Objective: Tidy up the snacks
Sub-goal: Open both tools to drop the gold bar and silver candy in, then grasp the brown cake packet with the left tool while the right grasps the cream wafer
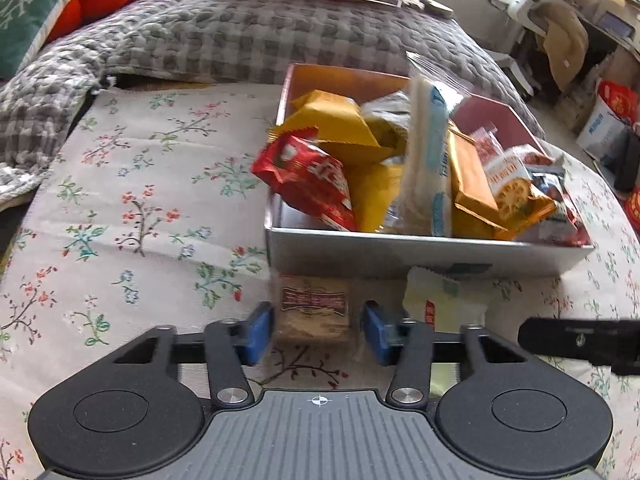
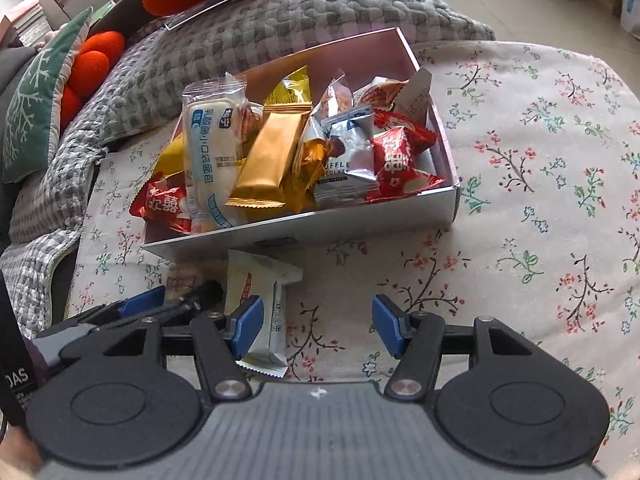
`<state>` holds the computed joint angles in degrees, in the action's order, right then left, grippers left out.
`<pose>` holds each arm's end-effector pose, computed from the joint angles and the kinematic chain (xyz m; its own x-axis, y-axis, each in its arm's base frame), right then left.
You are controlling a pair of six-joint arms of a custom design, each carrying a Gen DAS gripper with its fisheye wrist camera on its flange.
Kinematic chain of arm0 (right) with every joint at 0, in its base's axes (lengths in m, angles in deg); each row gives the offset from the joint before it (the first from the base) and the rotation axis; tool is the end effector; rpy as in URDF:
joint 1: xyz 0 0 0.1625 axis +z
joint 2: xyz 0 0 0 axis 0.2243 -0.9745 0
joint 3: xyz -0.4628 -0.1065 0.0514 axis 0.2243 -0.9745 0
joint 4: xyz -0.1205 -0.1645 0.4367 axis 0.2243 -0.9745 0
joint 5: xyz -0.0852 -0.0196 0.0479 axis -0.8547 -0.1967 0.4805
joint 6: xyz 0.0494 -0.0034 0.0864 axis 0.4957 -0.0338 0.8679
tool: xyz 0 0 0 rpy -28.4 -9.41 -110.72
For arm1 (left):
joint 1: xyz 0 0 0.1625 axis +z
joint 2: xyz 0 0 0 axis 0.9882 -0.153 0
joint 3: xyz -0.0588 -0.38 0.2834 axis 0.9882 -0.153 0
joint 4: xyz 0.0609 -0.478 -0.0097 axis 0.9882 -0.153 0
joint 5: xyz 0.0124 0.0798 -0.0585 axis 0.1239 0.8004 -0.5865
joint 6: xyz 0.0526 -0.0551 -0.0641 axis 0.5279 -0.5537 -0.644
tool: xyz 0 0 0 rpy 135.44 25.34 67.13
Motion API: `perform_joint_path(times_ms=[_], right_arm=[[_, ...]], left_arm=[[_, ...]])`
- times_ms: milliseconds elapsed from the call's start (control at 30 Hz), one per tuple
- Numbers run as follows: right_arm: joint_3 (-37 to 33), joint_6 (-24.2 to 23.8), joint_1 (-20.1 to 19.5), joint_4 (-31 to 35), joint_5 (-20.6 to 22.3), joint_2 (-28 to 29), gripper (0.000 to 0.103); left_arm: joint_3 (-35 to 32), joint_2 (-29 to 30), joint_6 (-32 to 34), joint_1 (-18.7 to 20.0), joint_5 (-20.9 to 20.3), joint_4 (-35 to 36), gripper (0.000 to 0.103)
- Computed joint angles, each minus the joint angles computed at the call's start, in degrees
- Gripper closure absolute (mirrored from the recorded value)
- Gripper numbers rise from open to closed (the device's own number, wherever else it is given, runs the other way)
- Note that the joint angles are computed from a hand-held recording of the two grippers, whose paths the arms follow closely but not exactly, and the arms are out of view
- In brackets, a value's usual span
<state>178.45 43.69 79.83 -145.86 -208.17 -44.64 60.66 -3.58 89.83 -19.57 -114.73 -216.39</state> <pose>0.1050 -0.6335 0.1235 -0.8167 0.4714 0.3329 0.1029 0.6866 -0.7197 -0.1880 -0.7269 0.0167 -0.6785 0.5319 -0.5066 0.6696 0.7315 -0.1287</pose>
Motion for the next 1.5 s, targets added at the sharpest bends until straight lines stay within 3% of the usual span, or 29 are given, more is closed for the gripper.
perform_joint_path(times_ms=[33,300,500,633,833,933,967,1033,1133,1267,1500], right_arm=[[0.0,-0.3,0.0,-0.2,0.2,0.1,0.046],[-1.4,-1.8,0.1,0.8,-0.8,1.8,0.045],[-2.0,-2.1,-0.4,0.6,0.8,2.8,0.041],[-2.9,-3.7,-0.2,-1.8,0.4,4.2,0.032],[-4.5,-8.1,0.7,-6.5,-1.4,7.4,0.031],[-5.0,-7.6,0.6,-5.5,0.4,7.9,0.041],[-4.9,-6.8,0.5,-5.1,1.3,7.9,0.039],[-5.8,-8.3,1.2,-6.7,-0.5,9.4,0.041],[-7.4,-11.3,2.3,-8.9,-5.0,11.7,0.059],[-7.9,-11.2,2.6,-8.3,-6.5,12.0,0.061],[-6.0,-6.1,2.3,-4.6,-3.9,9.1,0.061]], left_arm=[[0.0,-0.2,-0.4,0.1,-0.2,0.1,0.065],[-1.1,-1.1,-2.8,0.9,-1.4,1.9,0.066],[-0.6,-2.5,-3.9,1.2,-2.3,0.8,0.066],[-0.2,-2.8,-3.3,1.2,-1.4,-0.7,0.066],[-0.8,-3.0,-4.6,1.9,-1.7,-0.2,0.066],[-0.6,-3.2,-4.3,1.9,-1.3,-0.9,0.066],[-0.4,-3.2,-4.0,1.9,-1.0,-1.3,0.066],[-0.4,-3.1,-3.7,1.9,-0.9,-1.6,0.066],[-0.3,-3.0,-3.2,1.8,-0.7,-1.9,0.066],[-0.1,-3.1,-2.7,1.7,-0.6,-2.3,0.066],[-0.1,-3.2,-2.8,1.8,-0.9,-2.1,0.066]])
